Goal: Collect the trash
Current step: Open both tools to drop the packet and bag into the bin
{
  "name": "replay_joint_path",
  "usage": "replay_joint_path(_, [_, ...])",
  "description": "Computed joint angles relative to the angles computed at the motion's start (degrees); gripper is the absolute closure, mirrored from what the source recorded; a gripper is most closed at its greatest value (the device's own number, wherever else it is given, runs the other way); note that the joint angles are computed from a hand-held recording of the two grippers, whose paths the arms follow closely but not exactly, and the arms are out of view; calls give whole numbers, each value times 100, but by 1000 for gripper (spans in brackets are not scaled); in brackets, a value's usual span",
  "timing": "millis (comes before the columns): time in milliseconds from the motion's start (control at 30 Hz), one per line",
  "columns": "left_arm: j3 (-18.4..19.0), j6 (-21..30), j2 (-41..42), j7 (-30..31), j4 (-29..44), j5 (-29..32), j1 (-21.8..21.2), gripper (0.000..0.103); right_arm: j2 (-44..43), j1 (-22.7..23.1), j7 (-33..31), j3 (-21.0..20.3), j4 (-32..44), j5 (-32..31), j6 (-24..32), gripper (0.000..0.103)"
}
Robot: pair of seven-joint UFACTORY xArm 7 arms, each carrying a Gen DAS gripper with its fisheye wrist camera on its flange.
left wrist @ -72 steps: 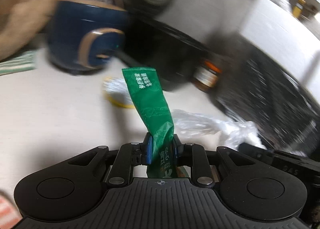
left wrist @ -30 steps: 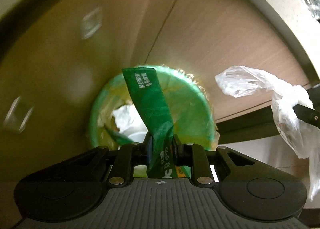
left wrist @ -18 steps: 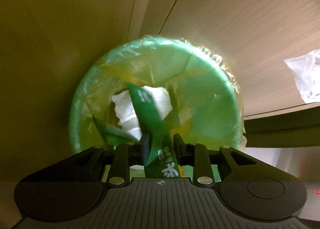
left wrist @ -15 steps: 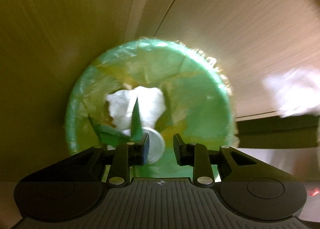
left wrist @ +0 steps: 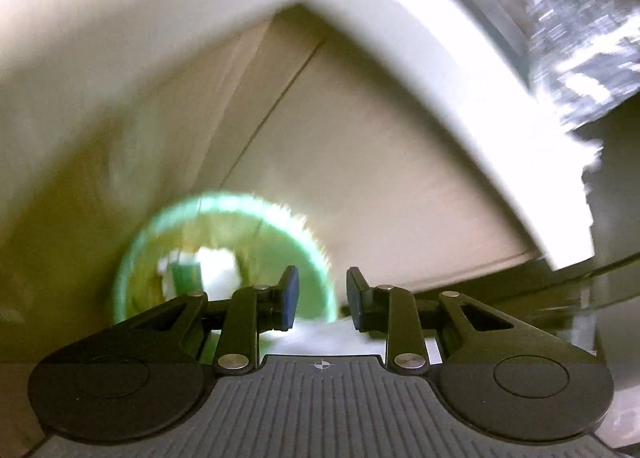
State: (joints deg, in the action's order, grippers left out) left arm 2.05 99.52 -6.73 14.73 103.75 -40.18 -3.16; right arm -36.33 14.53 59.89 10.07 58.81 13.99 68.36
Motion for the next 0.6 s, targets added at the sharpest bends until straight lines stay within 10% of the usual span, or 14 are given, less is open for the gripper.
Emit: replay_joint_path(600, [-20, -9, 2116, -1345, 4234, -529, 1469, 74, 1137, -479, -1183, 314, 2446, -1830, 908, 45])
